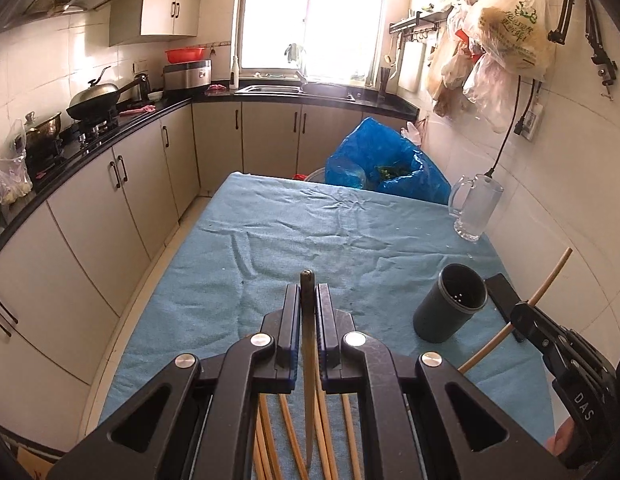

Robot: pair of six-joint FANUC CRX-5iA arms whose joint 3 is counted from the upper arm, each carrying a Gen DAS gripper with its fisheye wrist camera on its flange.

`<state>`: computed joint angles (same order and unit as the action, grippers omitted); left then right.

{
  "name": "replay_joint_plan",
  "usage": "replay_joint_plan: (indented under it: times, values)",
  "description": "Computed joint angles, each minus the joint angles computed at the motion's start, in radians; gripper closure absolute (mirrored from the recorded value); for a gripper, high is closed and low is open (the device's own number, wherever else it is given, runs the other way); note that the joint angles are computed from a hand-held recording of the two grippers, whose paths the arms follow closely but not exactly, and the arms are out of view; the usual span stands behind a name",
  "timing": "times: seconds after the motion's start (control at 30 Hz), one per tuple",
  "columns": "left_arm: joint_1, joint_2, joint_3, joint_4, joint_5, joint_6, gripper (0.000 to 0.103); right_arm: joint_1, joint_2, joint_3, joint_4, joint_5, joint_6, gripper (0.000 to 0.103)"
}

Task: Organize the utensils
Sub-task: 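Carry both chopsticks over the black cup and open both tools to drop them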

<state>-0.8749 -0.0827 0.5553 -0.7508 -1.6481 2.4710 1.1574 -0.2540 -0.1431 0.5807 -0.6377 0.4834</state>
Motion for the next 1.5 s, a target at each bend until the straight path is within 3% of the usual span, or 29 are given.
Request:
replay_joint_plan:
  times: [0.47,0.77,1.1,1.5]
  values:
    - [0.016,-0.021,-0.012,0.023,0.015,0.0,0.096,-0.002,-0.014,-0.01,0.021,0.004,-0.021,0.095]
    - [-0.029,0.011,0.064,-0.034,-0.019,-0.036,0.096,0.002,-0.034,-0.03,0.091,0.021,-0.054,0.095]
    - [-0.034,0.096,0.222,-0.038,-0.02,-0.124,0.096,-0.049,-0.071,-0.042,0.143,0.04,-0.098,0.095]
    - [0.055,0.26,0.489,0.108,0.05,-0.233,0.096,-0.188,-0.04,0.011,0.206,0.041,-0.181,0.095]
